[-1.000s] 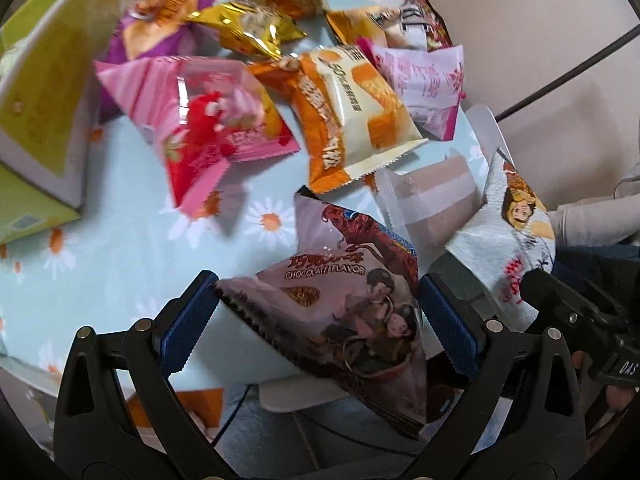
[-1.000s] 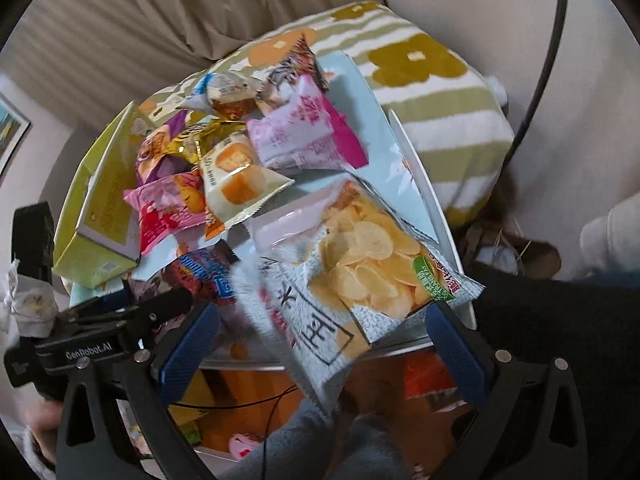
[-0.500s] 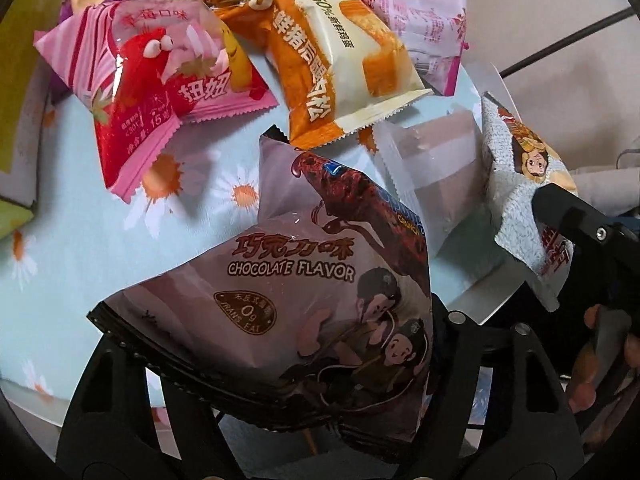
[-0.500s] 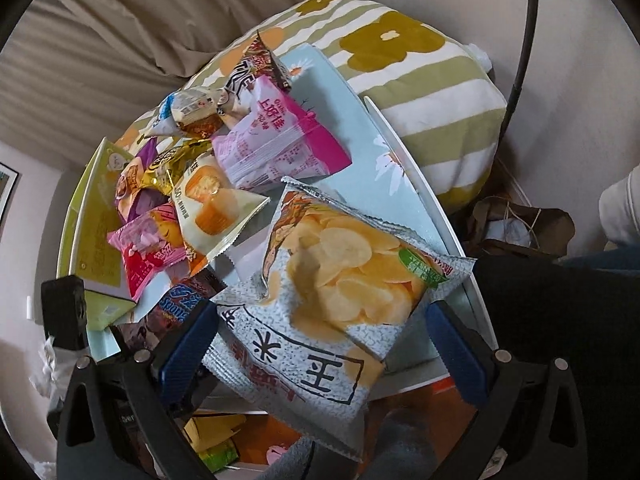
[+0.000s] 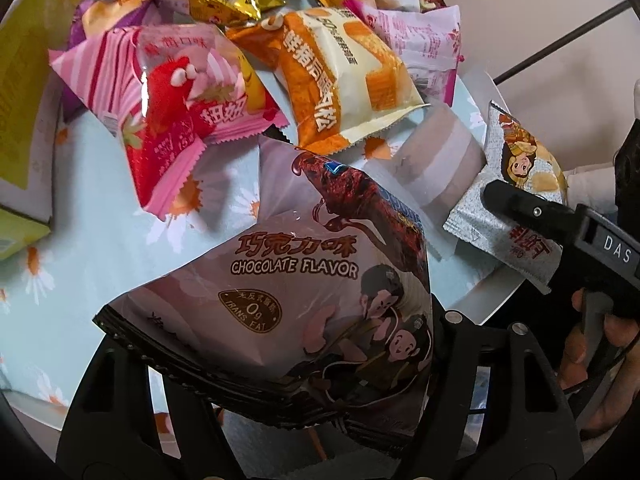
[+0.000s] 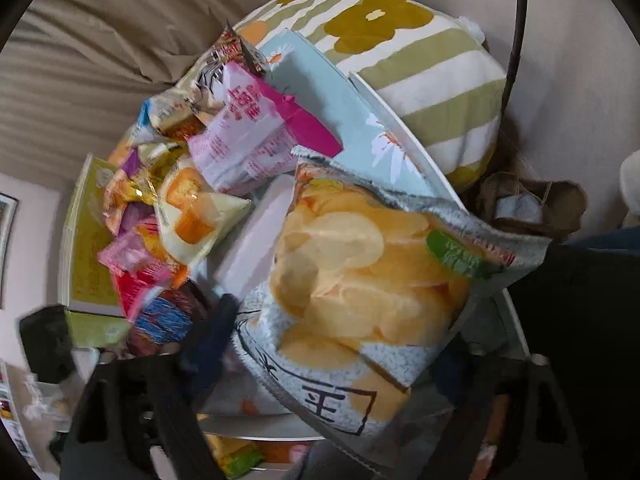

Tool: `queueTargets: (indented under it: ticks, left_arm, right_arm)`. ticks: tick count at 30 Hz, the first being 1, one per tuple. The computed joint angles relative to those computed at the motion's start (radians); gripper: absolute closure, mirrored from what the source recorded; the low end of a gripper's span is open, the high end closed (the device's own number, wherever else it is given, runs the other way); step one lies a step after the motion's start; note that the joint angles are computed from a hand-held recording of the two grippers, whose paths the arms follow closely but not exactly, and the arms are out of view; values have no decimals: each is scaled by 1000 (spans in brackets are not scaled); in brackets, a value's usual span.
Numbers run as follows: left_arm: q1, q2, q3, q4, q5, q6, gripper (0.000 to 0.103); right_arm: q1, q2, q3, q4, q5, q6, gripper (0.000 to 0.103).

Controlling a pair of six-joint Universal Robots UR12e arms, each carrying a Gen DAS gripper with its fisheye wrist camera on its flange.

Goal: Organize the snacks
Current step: 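Grasp the chocolate-flavor bag with the left tool while the right tool grasps the potato chip bag, then carry both held bags over the box with both tools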

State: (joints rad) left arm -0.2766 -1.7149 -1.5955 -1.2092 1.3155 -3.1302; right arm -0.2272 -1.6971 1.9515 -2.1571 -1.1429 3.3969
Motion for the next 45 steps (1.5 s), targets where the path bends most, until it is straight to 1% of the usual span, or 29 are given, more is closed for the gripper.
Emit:
queueTargets:
  ticks: [5, 9, 11, 12, 13, 17, 25, 29, 33, 36, 40, 45]
  left_arm:
    - [6, 17, 2, 2, -8, 5, 36]
    - [5, 30, -5, 18, -11, 0, 36]
    - [7, 38, -7, 24, -11, -5, 36]
    - [8, 41, -7, 24, -11, -6, 36]
    - [9, 47, -9, 28, -12, -9, 36]
    - [20, 78, -22, 44, -14, -19, 36]
    - [35, 146, -48, 108, 9, -84, 36]
    - [34, 175, -49, 154, 47, -138, 36]
    - [49, 207, -43, 190, 107, -174, 36]
    - [70, 230, -43, 222, 149, -197, 36]
    - [107, 252, -38, 254, 198, -217, 36]
    - [164, 253, -20, 278, 222, -228, 36]
  right_arm:
    - [20, -13, 0, -23, -69, -30, 38]
    - [25, -25, -1, -41, -87, -64, 45]
    - [24, -31, -3, -51, -84, -85, 47]
    - [23, -33, -3, -56, -82, -92, 54]
    - [22, -36, -5, -58, -75, -102, 57]
    - [21, -42, -12, -61, -60, -126, 58]
    - [15, -63, -29, -77, 0, -200, 60]
    - [21, -65, -57, -80, 37, -253, 60]
    - [32, -51, -93, -93, 90, -302, 60]
    - [46, -33, -125, -109, 130, -336, 60]
    - [79, 1, -178, -130, 167, -369, 60]
    - [136, 57, -256, -135, 201, -398, 60]
